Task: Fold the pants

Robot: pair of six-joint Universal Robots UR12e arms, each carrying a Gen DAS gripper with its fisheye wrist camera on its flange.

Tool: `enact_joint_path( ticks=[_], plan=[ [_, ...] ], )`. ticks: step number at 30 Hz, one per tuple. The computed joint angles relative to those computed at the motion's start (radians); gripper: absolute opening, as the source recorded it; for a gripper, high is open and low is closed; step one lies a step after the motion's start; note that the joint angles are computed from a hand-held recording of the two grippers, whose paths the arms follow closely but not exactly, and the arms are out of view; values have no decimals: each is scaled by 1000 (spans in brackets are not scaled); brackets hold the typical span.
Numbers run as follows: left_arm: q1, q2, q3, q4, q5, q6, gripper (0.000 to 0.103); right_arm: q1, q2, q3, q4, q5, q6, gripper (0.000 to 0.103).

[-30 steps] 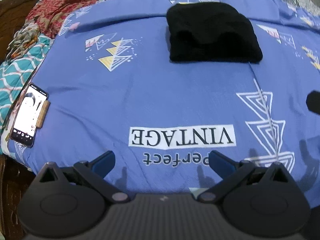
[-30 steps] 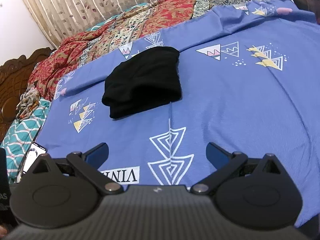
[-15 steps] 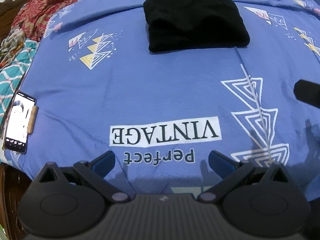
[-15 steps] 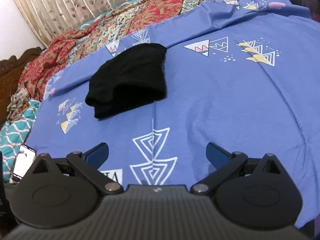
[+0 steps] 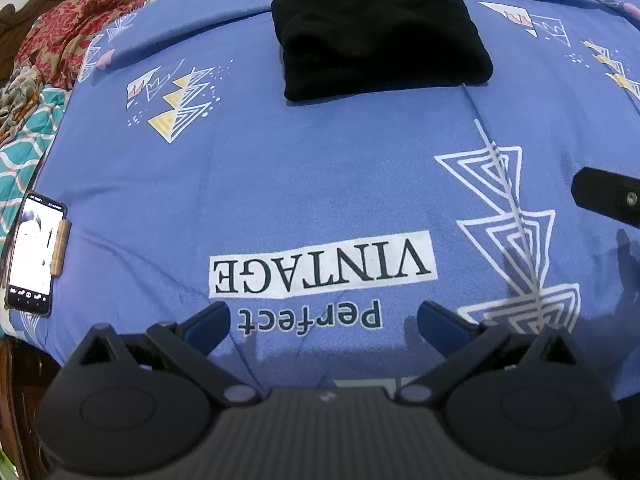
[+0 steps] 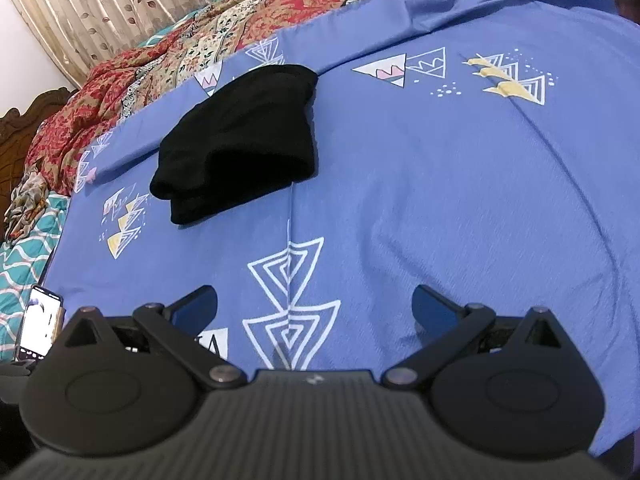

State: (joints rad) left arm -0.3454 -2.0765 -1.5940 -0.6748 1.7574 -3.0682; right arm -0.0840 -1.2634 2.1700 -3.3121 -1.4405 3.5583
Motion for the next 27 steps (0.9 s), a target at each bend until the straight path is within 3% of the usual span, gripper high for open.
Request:
enact_joint_path(
  ticks=[10,27],
  plan=[
    [2,7,-9,4,-11,2,103,6,-4,0,8,-5,-8,103],
    [18,42,-66,93,-38,-12,103,31,-18,7,-1,-26,-32,103]
  ],
)
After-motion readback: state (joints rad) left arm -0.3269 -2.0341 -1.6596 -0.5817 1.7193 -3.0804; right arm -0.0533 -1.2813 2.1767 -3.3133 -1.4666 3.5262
